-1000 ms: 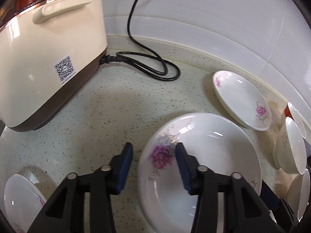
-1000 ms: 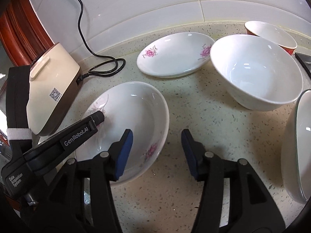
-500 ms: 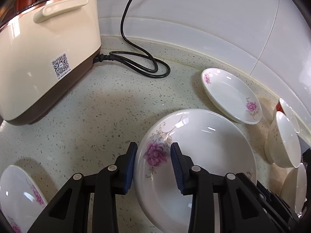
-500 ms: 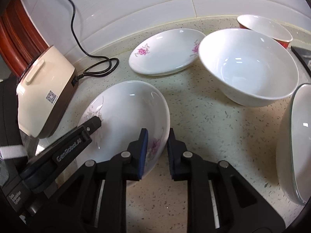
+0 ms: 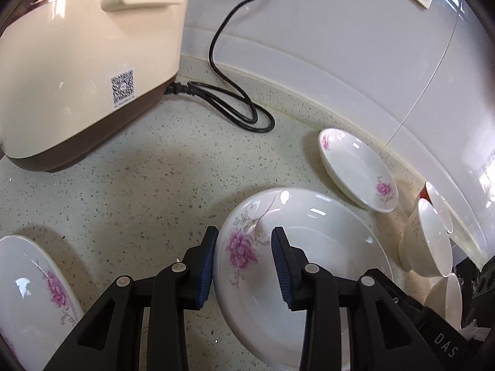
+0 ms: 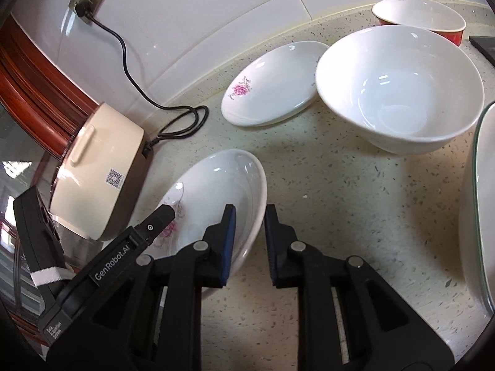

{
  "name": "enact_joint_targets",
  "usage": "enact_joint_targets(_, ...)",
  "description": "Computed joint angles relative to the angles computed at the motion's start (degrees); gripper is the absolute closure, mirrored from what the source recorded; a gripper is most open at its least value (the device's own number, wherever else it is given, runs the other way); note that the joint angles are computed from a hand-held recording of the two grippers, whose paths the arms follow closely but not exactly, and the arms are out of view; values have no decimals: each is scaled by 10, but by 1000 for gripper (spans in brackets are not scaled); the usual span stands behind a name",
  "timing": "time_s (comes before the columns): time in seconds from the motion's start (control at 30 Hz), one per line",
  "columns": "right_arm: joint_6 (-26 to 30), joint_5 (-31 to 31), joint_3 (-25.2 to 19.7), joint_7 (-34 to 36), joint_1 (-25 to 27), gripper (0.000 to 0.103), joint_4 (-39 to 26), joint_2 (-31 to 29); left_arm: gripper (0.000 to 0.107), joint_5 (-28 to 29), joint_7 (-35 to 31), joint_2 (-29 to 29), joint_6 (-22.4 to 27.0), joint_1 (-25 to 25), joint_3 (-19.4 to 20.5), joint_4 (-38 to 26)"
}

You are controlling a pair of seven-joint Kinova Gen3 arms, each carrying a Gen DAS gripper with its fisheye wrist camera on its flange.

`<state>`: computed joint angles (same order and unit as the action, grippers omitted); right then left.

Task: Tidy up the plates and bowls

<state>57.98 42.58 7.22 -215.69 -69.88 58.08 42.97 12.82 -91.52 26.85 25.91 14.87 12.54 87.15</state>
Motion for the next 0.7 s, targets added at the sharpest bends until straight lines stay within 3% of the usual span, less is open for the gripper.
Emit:
enact_joint_targets(0.37,-15,23,5,-16,-8,82,12,-6,71,34,-35,-25,-60,-37,35,46)
enact_joint_targets(0.57,-19,34,6,-7,-10,82,4,-4,71,26,-20,-41,-87,-18,14,69)
enact_joint_targets(0.7,-26,36,4,6,-10,82,-6,1,71,37,-27,-50,-100,-45,35,83)
